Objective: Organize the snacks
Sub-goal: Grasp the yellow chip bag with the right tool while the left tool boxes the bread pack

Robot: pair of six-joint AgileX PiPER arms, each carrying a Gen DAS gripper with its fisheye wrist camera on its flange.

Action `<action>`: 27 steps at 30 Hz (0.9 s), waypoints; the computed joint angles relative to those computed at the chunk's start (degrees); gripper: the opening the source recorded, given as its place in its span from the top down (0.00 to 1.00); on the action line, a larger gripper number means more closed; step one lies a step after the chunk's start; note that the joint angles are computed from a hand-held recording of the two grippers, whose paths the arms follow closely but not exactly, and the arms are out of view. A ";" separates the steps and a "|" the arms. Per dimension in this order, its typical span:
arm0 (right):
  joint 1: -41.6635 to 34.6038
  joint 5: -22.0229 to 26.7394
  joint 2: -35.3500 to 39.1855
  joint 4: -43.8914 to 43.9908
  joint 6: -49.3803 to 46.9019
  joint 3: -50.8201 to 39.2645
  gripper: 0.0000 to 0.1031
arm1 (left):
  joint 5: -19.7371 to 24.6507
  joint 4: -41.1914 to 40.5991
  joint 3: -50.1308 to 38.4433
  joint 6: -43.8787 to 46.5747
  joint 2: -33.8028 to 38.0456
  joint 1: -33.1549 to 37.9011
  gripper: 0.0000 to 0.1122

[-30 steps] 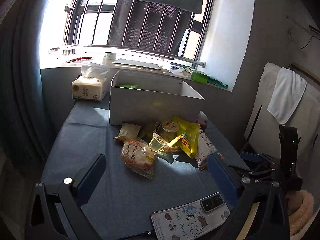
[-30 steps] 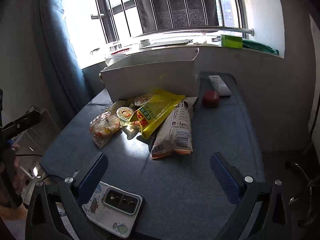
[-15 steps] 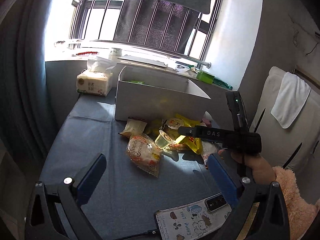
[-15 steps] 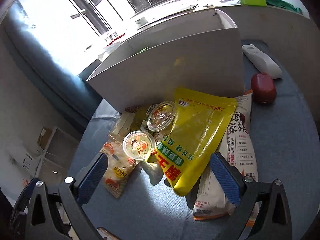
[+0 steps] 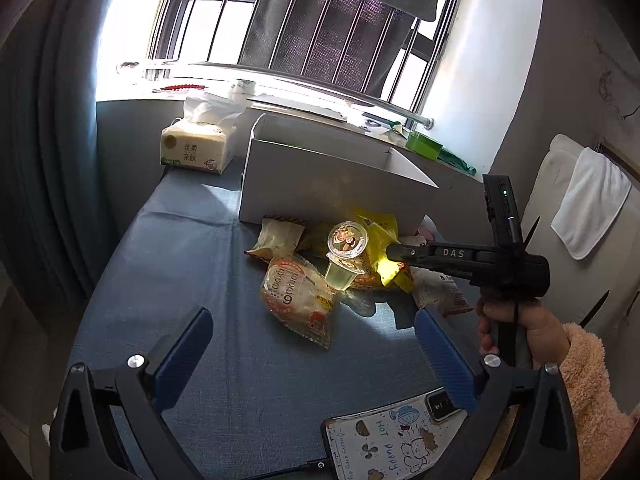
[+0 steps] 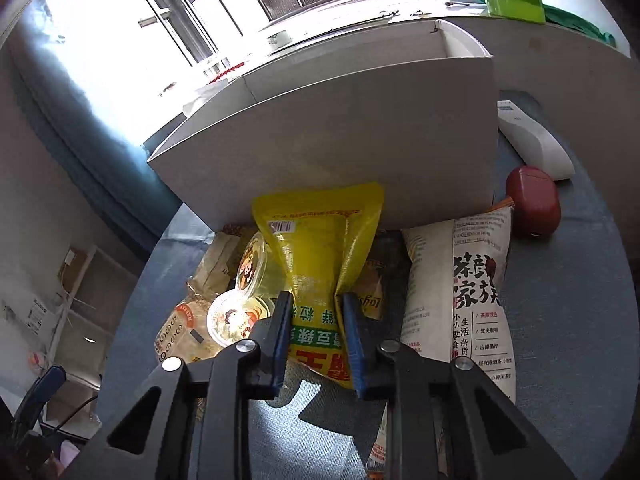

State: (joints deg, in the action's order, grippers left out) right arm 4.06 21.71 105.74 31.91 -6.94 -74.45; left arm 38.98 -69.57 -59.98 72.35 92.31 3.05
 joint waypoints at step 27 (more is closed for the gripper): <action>2.53 -6.30 -24.89 8.85 -12.31 19.92 0.80 | -4.35 26.65 -20.07 -14.55 18.61 -9.53 0.34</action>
State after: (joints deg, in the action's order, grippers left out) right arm 6.59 15.41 80.85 40.75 -19.25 -54.53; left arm 34.63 -42.92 -80.04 57.80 110.92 -6.48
